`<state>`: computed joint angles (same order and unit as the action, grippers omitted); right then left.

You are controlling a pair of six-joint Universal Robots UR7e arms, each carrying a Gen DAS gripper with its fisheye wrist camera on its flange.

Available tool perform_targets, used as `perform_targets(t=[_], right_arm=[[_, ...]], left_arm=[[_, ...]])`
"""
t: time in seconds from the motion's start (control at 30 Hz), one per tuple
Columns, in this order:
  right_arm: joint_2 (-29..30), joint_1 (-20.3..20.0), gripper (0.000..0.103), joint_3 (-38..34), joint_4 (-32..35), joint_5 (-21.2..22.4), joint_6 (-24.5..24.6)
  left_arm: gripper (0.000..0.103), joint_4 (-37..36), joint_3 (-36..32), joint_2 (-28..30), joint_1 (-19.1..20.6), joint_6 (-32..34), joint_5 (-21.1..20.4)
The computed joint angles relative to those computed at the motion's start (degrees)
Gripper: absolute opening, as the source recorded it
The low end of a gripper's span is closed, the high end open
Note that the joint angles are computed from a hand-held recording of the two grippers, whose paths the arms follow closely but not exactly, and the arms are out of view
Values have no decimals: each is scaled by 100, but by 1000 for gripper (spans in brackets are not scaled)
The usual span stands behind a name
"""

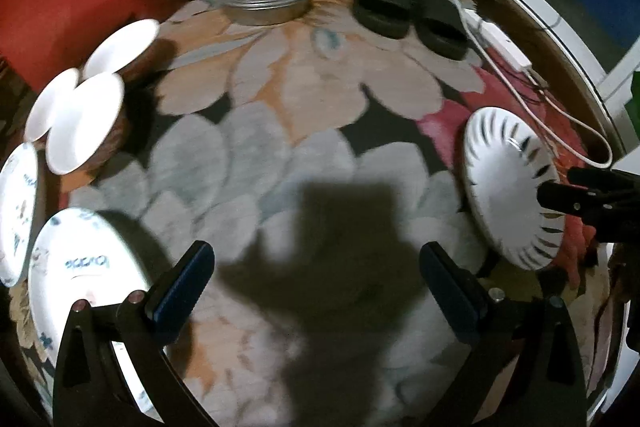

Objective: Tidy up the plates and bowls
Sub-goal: 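Lower the plate flat, open the right tool and withdraw, then grasp the large bear plate rim with the right tool while the left tool supports it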

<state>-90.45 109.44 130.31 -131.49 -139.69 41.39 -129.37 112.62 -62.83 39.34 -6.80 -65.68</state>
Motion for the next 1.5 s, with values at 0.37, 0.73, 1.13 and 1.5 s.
perform_targets(t=[0.37,0.73,1.13,1.5], right_arm=[[750,213,102,-351,-322,272,-227],[1578,426,102,-843,-703,542,-726],[2673,464,102,-1486,-1181,1065,-1422],[3795,373,74,-2288,-1313,1636,-1770]], left_arm=[[103,438,44,-622,359,-6,356],[103,810,-53,-1228,840,-286,671],[102,1067,-313,-1573,1670,-777,1098],[84,1272,-516,-1395,2161,-964,731]])
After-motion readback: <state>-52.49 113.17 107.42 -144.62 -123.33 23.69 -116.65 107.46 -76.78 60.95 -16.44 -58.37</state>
